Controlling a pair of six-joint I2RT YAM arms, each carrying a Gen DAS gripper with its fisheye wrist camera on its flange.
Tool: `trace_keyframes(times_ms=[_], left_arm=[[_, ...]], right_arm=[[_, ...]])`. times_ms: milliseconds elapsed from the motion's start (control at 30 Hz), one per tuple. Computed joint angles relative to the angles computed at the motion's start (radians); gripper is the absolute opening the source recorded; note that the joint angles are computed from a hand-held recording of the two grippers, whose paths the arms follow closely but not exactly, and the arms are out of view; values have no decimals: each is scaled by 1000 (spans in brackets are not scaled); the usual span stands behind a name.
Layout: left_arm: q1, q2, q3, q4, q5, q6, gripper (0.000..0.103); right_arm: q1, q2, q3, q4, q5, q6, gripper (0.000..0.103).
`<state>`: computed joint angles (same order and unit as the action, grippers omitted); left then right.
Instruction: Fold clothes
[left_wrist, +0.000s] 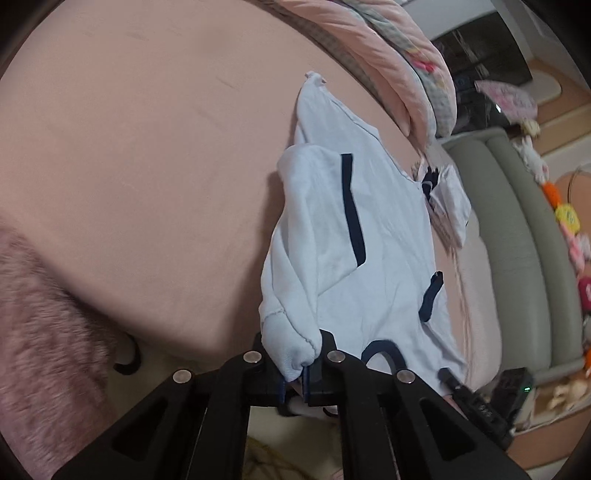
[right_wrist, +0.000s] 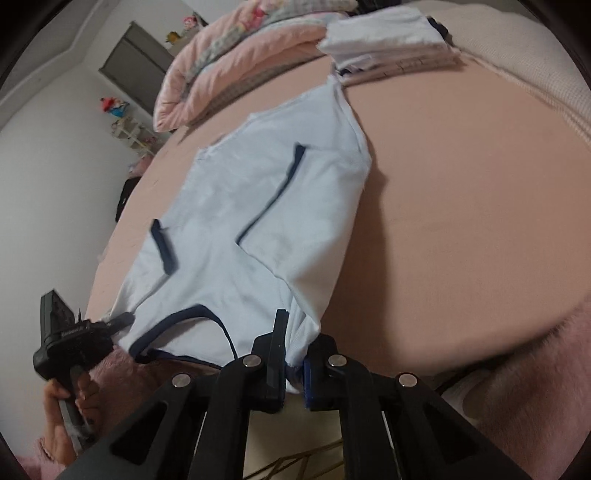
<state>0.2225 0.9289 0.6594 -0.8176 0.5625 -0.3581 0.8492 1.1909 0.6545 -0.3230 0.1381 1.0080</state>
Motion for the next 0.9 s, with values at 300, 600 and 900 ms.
trace_keyframes(times_ms=[300, 600, 900], left_arm=[[-34, 169, 191, -86, 50, 123, 4], [-45, 674, 681, -64, 145, 99, 4], [-22, 1228, 1187, -107, 147, 3, 25]], right_arm=[[-92, 10, 72, 17, -114, -61, 5], [-428, 310, 355, 135, -362, -194, 5], [-595, 858, 868, -60, -378, -272, 16]])
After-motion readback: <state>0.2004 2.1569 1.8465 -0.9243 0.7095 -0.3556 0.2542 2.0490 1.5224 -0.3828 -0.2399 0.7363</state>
